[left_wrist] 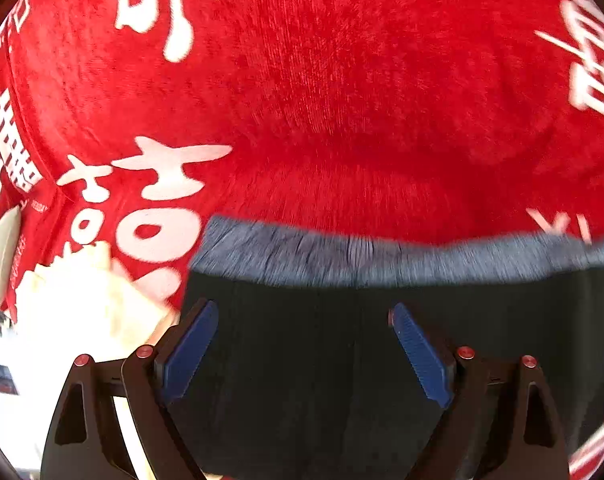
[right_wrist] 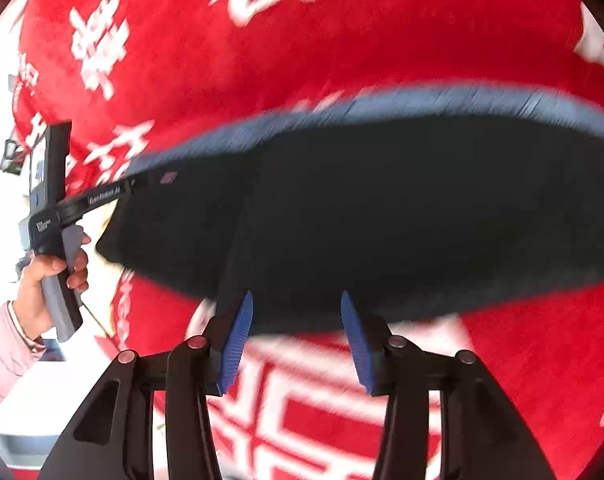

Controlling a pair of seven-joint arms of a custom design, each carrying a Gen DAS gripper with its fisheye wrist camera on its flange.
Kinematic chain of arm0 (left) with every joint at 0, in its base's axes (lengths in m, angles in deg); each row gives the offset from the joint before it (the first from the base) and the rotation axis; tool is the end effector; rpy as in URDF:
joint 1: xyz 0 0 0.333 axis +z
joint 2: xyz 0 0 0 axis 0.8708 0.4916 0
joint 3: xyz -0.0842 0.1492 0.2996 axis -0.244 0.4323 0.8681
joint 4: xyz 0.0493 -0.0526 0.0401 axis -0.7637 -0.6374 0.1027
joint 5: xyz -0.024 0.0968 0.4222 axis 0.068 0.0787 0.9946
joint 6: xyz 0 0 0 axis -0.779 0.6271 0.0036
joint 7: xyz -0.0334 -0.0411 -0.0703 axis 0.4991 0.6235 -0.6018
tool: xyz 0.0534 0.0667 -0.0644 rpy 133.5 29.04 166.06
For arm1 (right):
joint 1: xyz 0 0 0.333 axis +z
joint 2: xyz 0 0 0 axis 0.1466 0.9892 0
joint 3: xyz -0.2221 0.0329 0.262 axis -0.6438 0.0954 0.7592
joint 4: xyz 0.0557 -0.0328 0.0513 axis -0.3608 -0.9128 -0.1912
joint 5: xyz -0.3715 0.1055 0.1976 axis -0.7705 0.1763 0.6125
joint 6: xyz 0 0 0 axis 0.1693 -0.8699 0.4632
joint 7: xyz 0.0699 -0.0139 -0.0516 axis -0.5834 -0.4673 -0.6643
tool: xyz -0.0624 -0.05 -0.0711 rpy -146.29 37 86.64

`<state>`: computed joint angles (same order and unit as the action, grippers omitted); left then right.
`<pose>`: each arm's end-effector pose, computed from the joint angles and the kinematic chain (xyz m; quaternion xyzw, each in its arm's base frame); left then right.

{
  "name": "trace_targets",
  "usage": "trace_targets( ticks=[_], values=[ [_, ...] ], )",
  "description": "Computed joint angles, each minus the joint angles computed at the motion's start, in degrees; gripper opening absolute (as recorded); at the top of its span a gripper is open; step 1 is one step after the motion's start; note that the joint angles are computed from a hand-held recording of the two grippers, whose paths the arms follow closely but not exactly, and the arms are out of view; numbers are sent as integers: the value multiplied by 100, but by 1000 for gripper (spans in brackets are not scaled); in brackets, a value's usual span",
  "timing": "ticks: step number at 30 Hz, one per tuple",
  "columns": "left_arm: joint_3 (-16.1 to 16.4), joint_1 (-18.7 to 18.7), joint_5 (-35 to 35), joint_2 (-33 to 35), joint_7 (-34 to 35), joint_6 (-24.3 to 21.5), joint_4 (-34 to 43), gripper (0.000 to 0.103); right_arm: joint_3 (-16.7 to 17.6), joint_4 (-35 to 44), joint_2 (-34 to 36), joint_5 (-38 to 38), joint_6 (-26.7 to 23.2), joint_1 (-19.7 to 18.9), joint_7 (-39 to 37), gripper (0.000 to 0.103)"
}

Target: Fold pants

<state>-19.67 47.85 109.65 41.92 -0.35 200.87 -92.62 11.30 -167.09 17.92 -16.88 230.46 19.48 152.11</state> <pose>0.5849 -0.2177 0.3314 -0.6632 0.7255 -0.0297 0.1817 0.4171 0.0375 0.3663 -0.6469 0.7285 0.0781 0.2114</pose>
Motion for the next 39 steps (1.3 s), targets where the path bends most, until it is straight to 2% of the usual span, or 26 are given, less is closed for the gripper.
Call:
trace_targets(
  ticks=[3, 6, 7, 8, 9, 12, 15, 17, 18, 24, 27, 30, 33, 34, 39],
  values=[
    [102, -95, 86, 578, -227, -414, 558, 91, 43, 231, 387, -347, 253, -224, 171, 50],
    [217, -165, 184, 728, -518, -441, 696, 91, 107, 442, 874, -926, 215, -520, 514, 49],
    [209, -161, 124, 740, -519, -530, 748, 91, 124, 452, 964, -1061, 194, -633, 609, 37],
    [198, -161, 78, 722, -508, -617, 768, 91, -59, 396, 970, -795, 276, -613, 351, 30],
    [193, -183, 100, 666, -507, -711, 745, 91, -148, 353, 926, -738, 300, -667, 269, 30],
    [55, -199, 80, 329, -273, -804, 498, 91, 67, 201, 692, -1645, 458, -1182, 1227, 33],
    [-166, -230, -125, -47, 29, -698, 230, 91, -172, 117, 417, -1376, 283, -1163, 1115, 38],
    [-347, -315, -357, -200, 247, -650, 165, 91, -128, 26, 181, -1616, 173, -1272, 1203, 59],
    [-421, -376, -446, -227, 318, -644, 183, 91, -97, -18, 72, -1733, 115, -1329, 1299, 62],
    [-809, -895, -1106, 41, 608, -711, 787, 91, -416, -309, -410, -1828, -258, -1667, 1325, 62],
    [-865, -1211, -1227, 389, 578, -871, 1288, 91, -694, -441, -659, -1961, -528, -2078, 1158, 62],
    [-859, -1594, -1188, 818, 368, -1097, 1872, 91, -802, -413, -670, -1987, -472, -2346, 1035, 62],
    [-779, -1954, -1004, 1201, 174, -1282, 2349, 91, -868, -173, -398, -2056, -86, -2540, 886, 59],
    [-765, -2080, -956, 1369, 129, -1396, 2555, 91, -933, -75, -249, -2048, 44, -2577, 770, 54],
    [-666, -2517, -836, 1871, -20, -1809, 3153, 91, -996, 647, 937, -1982, 523, -2620, 309, 44]
  ],
)
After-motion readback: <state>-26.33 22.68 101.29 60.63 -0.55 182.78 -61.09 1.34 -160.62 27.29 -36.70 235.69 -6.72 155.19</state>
